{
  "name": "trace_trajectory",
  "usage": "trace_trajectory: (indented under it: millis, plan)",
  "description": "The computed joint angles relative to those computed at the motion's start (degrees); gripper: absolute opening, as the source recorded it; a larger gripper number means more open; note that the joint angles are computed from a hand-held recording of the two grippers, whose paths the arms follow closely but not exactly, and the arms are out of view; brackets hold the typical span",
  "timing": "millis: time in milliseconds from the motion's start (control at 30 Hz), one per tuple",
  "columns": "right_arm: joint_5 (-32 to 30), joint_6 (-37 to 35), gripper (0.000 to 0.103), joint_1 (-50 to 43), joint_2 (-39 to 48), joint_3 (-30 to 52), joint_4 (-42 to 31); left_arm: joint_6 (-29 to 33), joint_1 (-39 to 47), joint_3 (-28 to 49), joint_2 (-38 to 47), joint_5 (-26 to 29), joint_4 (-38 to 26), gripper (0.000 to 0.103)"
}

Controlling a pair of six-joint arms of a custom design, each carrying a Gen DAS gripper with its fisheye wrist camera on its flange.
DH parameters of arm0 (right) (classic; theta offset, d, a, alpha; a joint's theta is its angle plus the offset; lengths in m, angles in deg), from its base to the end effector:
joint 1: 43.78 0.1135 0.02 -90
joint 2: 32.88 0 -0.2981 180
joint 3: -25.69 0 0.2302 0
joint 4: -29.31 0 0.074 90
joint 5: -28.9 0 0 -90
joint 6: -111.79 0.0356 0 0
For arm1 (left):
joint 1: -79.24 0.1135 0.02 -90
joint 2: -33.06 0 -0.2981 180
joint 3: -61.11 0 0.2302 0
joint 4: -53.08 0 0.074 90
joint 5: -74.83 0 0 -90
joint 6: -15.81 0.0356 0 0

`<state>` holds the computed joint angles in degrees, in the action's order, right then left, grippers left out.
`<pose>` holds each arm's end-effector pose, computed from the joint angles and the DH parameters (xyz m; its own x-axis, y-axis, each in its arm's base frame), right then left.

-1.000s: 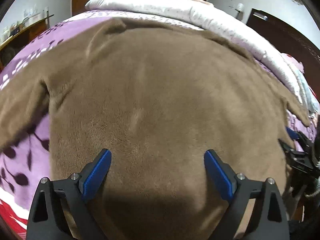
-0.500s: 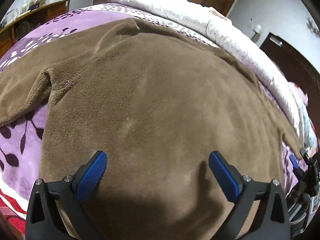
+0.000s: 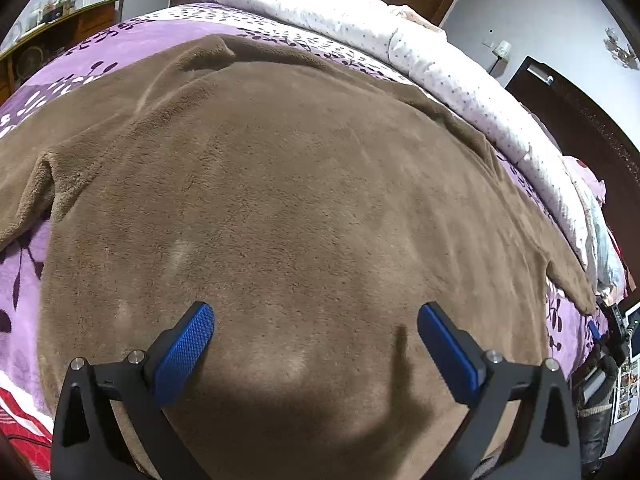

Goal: Fold clothes
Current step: 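Grasp a fleece edge with the right gripper and lift it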

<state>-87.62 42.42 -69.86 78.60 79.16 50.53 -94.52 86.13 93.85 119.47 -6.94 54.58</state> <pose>0.3087 -0.1334 0.1323 -0.4780 0.5849 -0.6553 0.2571 0.8065 0.5324 0.2038 0.0195 0.1393 -0.7243 -0.4339 -0.5358 -0.3020 0.8983 -0.3191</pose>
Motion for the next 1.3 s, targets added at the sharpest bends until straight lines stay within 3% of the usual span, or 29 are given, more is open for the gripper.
trace_trajectory:
  millis: [167, 367, 533, 600, 767, 1067, 1300]
  plan:
    - [1.10, 1.90, 0.057, 1.35, 5.79, 6.31, -1.70, -0.61, -0.49, 0.81, 0.86, -0.46, -0.50, 0.102]
    - [0.20, 3.98, 0.056, 1.01, 9.17, 10.21, -0.78, -1.17, -1.09, 1.89, 2.76, -0.61, -0.49, 0.102]
    - [1.90, 5.21, 0.046, 1.41, 10.47, 13.08, -3.82, -1.56, -0.92, 2.53, 2.85, 0.62, -0.63, 0.102]
    - [3.84, 5.29, 0.031, 1.74, 10.48, 13.23, -4.41, -1.35, -0.60, 2.82, 2.90, 1.24, -0.83, 0.102]
    - [5.66, 4.17, 0.014, 2.70, 8.32, 12.01, -3.73, -1.47, 0.47, 2.69, 2.86, 3.16, -0.43, 0.102]
    - [9.61, -1.12, 0.012, 13.31, -5.41, 5.79, -0.25, -0.93, 1.35, 4.12, 1.79, 8.90, -0.72, 0.102]
    - [12.83, -3.04, 0.012, 25.67, -11.04, 7.31, -3.02, -0.46, 0.64, 5.88, 4.35, 12.18, 0.35, 0.102]
